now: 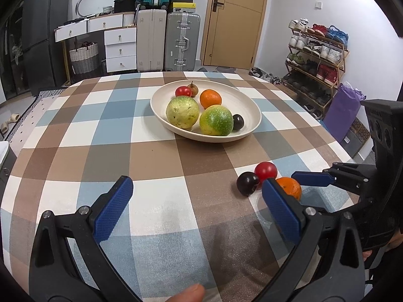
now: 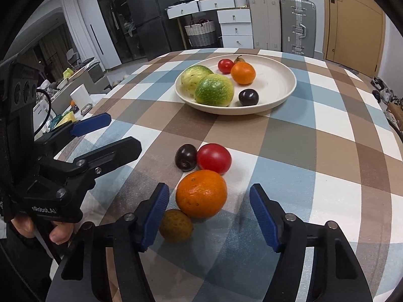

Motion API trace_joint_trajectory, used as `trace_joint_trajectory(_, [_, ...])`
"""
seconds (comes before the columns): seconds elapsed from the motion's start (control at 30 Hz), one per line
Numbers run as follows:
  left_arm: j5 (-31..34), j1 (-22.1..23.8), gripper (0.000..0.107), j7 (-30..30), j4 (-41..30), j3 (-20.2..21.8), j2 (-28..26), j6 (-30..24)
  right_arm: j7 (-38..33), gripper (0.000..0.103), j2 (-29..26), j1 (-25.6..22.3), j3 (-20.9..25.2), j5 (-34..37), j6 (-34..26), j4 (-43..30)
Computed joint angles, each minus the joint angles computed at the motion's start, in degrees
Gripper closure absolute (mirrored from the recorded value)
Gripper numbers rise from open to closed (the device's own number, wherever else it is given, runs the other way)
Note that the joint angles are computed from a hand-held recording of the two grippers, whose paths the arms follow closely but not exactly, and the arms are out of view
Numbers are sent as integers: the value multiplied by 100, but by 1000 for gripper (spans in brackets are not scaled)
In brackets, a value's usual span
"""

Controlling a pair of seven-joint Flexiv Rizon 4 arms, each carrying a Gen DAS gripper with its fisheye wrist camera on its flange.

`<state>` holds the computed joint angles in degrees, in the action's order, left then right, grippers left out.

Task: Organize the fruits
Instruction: 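Grasp the orange with the right gripper and lift it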

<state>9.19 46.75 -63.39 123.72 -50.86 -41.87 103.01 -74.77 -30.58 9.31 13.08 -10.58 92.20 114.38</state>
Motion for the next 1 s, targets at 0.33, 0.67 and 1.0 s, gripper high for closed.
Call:
trace_joint_trajectory(0.33, [1, -12, 5, 12, 0, 12, -2, -14, -362, 60, -160, -566, 700, 205, -17, -144])
trace_joint_trajectory(0.67, [-67, -142, 5, -7, 6, 134, 52, -74, -434, 62, -165, -755, 821, 155, 581, 43])
trace_joint_trajectory(1.0, [-545, -506, 5, 276, -161, 276, 170, -574, 99, 62, -76, -150, -145, 130, 1815, 409])
